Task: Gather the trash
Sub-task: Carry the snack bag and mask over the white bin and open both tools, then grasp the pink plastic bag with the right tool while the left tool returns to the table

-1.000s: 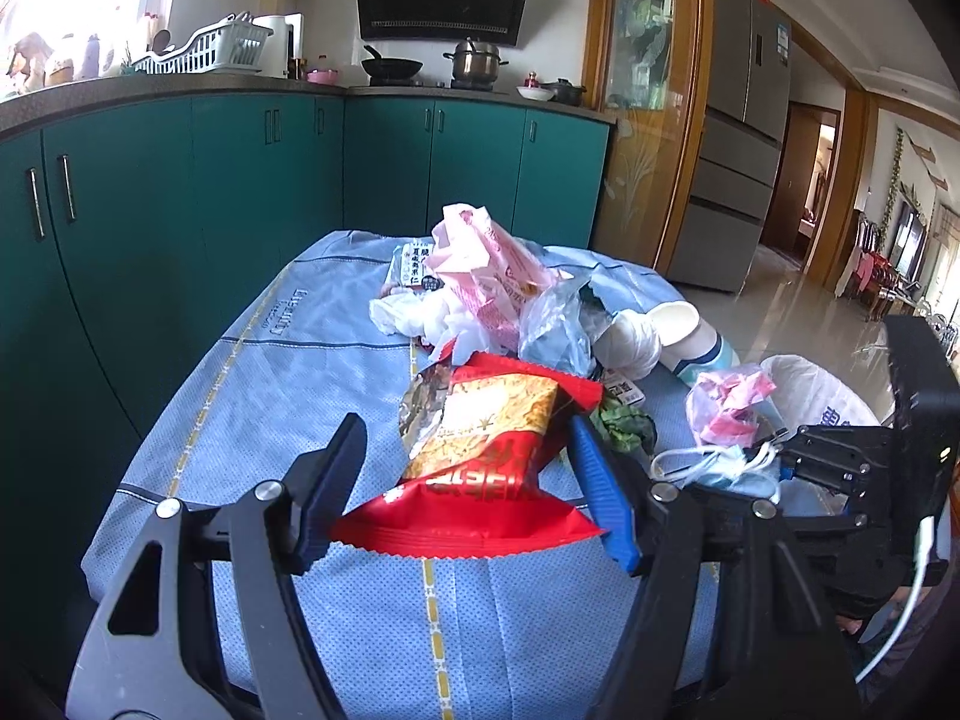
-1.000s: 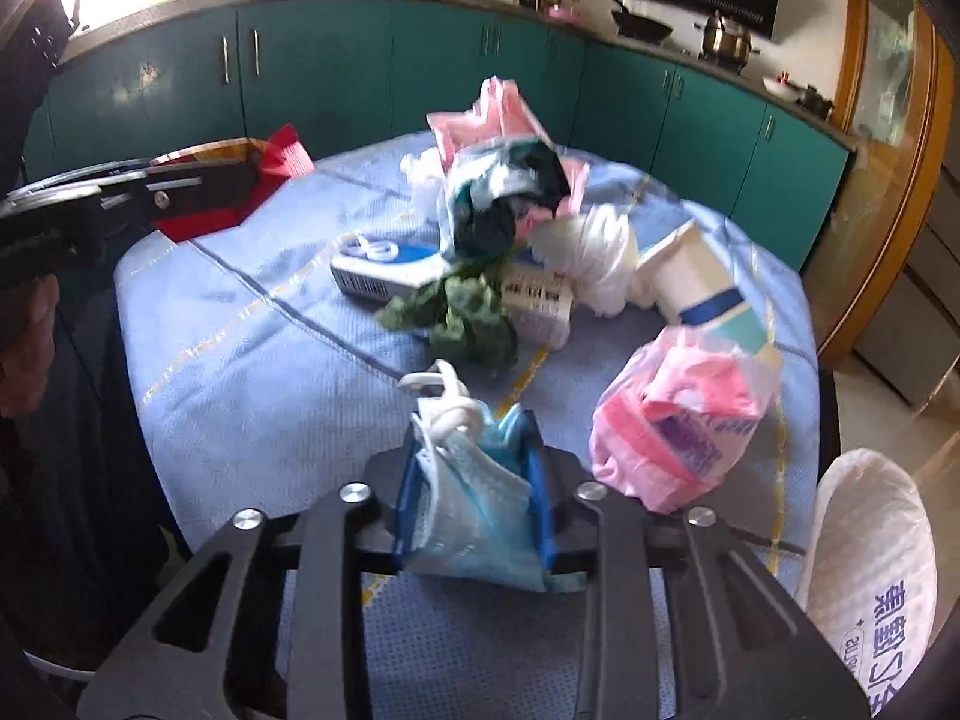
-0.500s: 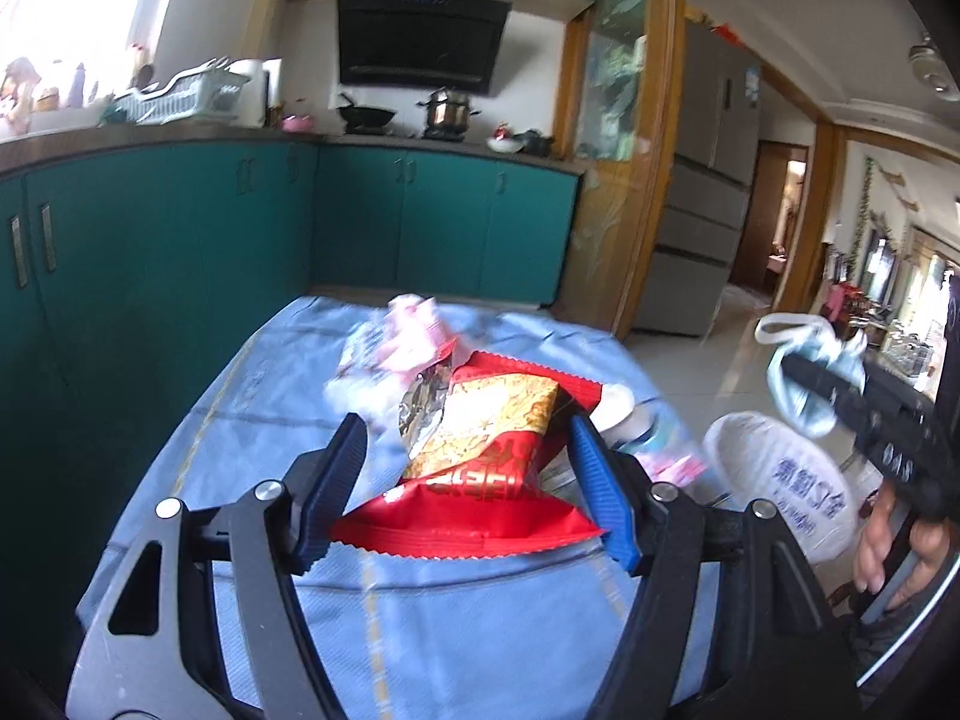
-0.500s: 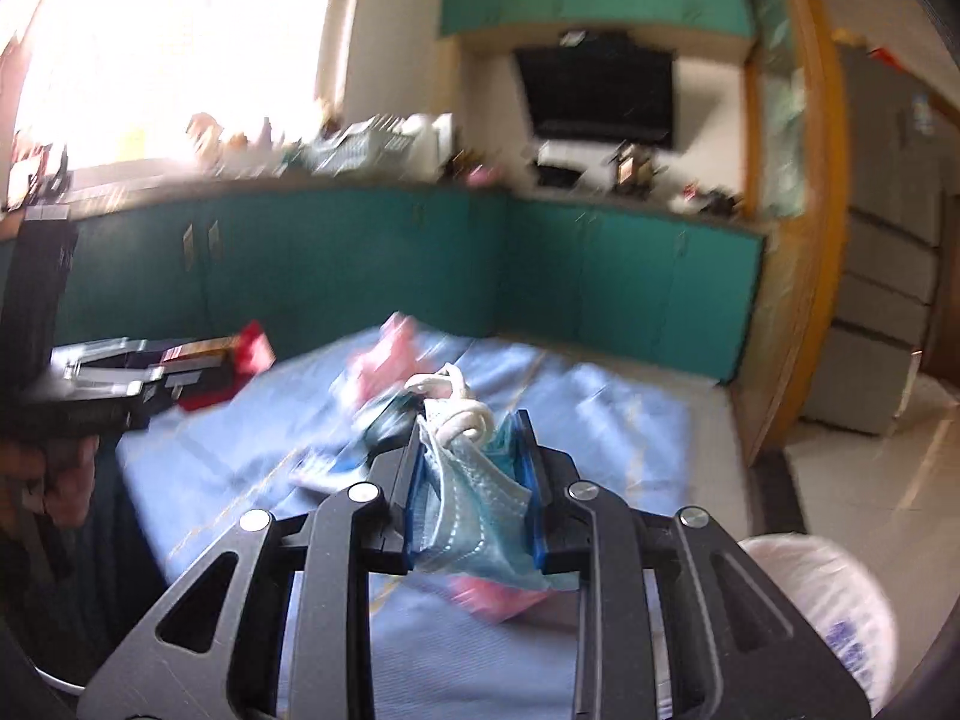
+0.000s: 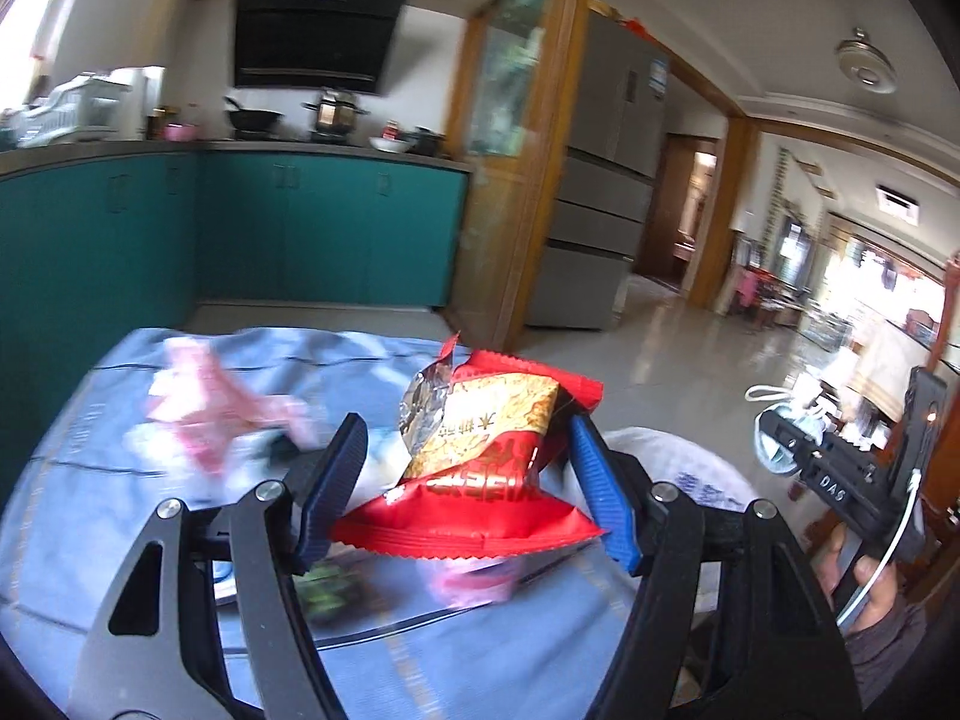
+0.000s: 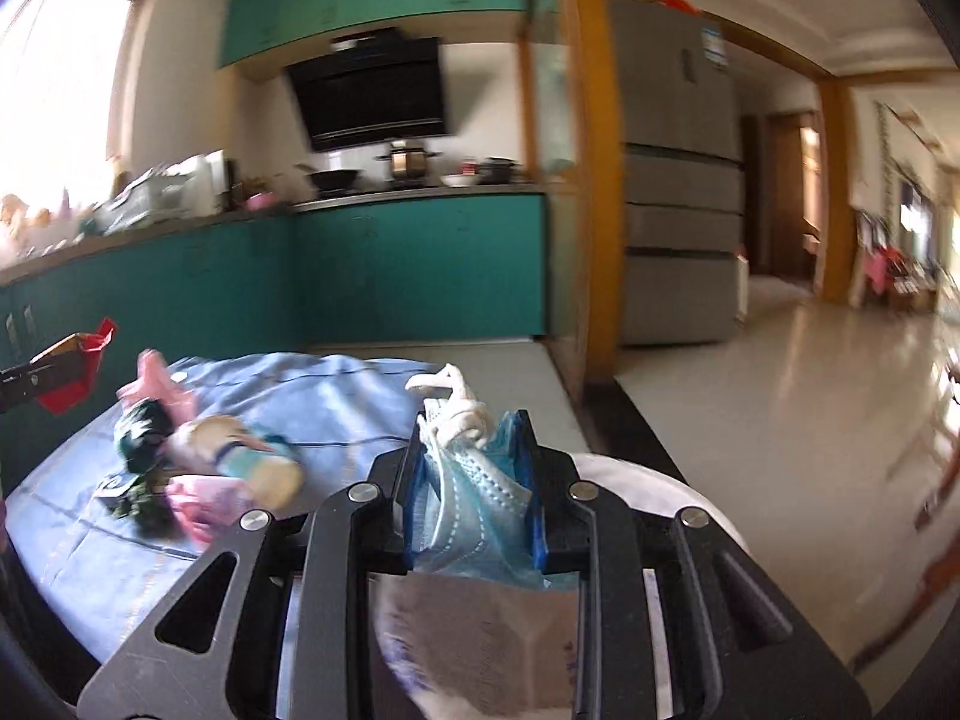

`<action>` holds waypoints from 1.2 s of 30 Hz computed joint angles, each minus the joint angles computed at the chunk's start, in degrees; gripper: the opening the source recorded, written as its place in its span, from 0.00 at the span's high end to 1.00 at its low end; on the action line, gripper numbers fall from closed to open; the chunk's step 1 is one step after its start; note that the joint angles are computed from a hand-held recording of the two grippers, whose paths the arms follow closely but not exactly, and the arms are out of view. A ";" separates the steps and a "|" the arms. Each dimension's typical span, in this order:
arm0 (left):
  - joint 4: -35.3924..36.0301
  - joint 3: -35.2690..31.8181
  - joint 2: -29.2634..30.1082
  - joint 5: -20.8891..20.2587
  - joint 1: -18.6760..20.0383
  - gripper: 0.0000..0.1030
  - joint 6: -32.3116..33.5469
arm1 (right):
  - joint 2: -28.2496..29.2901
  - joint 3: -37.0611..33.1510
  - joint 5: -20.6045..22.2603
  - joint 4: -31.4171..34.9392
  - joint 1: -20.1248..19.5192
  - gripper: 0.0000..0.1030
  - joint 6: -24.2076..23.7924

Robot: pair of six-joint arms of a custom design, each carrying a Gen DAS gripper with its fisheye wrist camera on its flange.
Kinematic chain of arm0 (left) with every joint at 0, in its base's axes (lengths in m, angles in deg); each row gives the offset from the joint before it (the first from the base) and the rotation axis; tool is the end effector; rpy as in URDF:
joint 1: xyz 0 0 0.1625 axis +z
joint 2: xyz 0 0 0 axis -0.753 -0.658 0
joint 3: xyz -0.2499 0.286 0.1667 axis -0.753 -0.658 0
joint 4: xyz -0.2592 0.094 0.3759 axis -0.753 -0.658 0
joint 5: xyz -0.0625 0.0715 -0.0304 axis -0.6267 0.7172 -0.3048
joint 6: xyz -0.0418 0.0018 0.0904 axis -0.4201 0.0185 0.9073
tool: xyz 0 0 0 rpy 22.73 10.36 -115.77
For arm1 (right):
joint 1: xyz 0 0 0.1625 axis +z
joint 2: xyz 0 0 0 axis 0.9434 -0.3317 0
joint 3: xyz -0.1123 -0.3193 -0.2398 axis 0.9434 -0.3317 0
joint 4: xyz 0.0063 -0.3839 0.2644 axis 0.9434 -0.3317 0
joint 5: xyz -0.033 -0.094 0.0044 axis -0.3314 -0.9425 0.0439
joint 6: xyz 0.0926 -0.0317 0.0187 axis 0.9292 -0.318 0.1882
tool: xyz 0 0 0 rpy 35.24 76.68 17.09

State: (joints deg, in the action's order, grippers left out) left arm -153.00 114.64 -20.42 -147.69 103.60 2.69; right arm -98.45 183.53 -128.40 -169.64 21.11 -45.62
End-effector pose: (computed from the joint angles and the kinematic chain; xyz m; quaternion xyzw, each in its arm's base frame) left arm -0.3285 -0.7393 0.1756 0.3979 0.8406 -0.3598 0.0747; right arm 0.1046 -0.5721 0.2916 0.0680 -0.7197 0.5908 0.3583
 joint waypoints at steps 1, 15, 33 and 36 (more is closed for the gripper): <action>0.90 -0.85 0.96 -0.62 -0.35 0.32 -0.15 | -0.42 0.09 -1.06 0.04 -0.39 0.74 0.85; 18.54 -12.74 15.57 -8.37 -3.20 0.22 3.01 | -1.52 0.41 -10.88 5.41 -3.22 0.65 6.21; -8.12 1.61 0.88 13.88 2.37 0.12 5.36 | 4.27 -6.77 4.31 23.67 0.92 0.12 3.54; -6.78 1.52 -0.91 16.15 3.87 0.11 2.68 | 7.73 -10.91 6.34 31.53 2.26 0.12 2.11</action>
State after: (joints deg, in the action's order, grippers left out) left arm -159.78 116.16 -21.33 -131.54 107.47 5.37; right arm -90.72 172.62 -122.06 -138.11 23.37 -43.51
